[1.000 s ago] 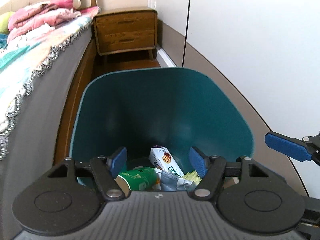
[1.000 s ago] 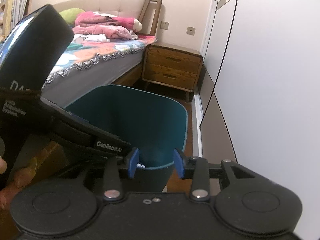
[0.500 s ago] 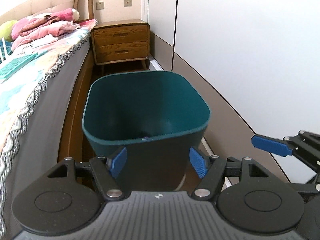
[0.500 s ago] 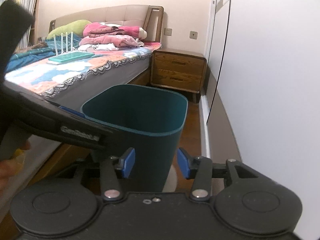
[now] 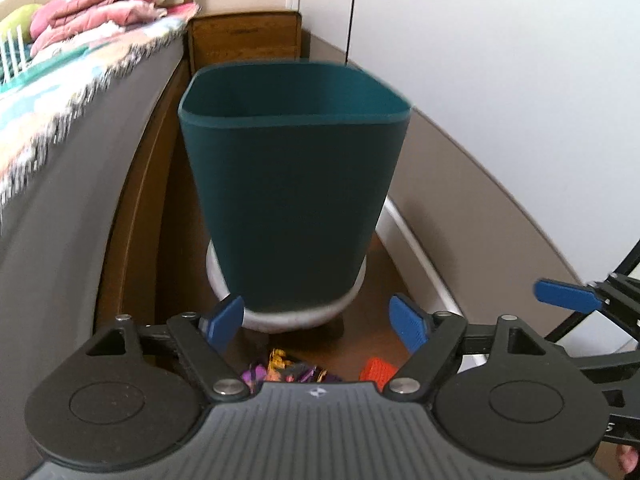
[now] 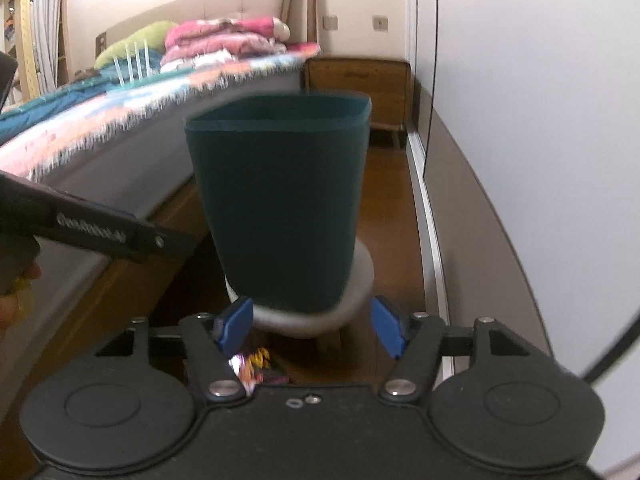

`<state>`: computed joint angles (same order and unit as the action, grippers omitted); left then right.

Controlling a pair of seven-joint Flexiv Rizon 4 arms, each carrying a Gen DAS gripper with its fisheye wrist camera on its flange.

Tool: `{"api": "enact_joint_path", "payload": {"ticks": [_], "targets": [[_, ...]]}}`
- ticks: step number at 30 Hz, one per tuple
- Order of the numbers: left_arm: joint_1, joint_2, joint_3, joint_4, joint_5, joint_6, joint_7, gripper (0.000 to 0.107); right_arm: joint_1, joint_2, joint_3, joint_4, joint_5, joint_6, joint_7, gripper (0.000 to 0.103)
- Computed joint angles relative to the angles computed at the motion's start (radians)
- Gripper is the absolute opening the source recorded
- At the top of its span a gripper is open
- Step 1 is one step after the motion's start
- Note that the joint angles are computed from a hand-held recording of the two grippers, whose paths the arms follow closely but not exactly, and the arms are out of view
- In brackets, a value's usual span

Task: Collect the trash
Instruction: 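Lower both tools back toward the trash pile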

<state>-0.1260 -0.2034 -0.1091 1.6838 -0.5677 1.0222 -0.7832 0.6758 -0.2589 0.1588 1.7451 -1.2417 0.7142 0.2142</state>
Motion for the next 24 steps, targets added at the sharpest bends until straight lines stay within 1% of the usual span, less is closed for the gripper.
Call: {"api": "enact_joint_path", "payload": {"ticks": [1, 2, 6, 8, 11, 18, 21, 24], "targets": [[0.000, 0.001, 0.002, 0.017, -0.001, 0.009, 0.006, 0.080, 0.002, 0.004, 0.004, 0.022, 0.000, -0.002, 0.027, 0.072], [-0.002, 0.001, 0.005, 0.031, 0.005, 0.020, 0.001, 0.080, 0.002, 0.006, 0.009, 0.035, 0.008, -0.002, 0.039, 0.074], [-0.006, -0.010, 0.015, 0.078, 0.038, 0.066, -0.035, 0.081, 0.007, 0.013, 0.026, 0.091, 0.034, -0.021, 0.088, 0.086], [-0.003, -0.013, 0.017, 0.101, 0.048, 0.062, -0.055, 0.081, 0.007, 0.015, 0.033, 0.120, 0.045, -0.011, 0.119, 0.087], [-0.004, -0.035, 0.025, 0.111, 0.088, 0.060, -0.102, 0.081, 0.012, 0.009, 0.044, 0.151, 0.076, -0.016, 0.130, 0.087], [0.021, -0.098, 0.012, 0.126, 0.074, 0.035, -0.163, 0.083, 0.025, -0.027, 0.046, 0.200, 0.118, 0.032, 0.147, 0.087], [0.024, -0.131, 0.022, 0.117, 0.114, 0.026, -0.196, 0.085, 0.027, -0.054, 0.043, 0.216, 0.134, 0.083, 0.156, 0.088], [0.018, -0.180, 0.040, 0.083, 0.183, 0.022, -0.248, 0.085, 0.033, -0.087, 0.035, 0.227, 0.150, 0.124, 0.151, 0.088]]}}
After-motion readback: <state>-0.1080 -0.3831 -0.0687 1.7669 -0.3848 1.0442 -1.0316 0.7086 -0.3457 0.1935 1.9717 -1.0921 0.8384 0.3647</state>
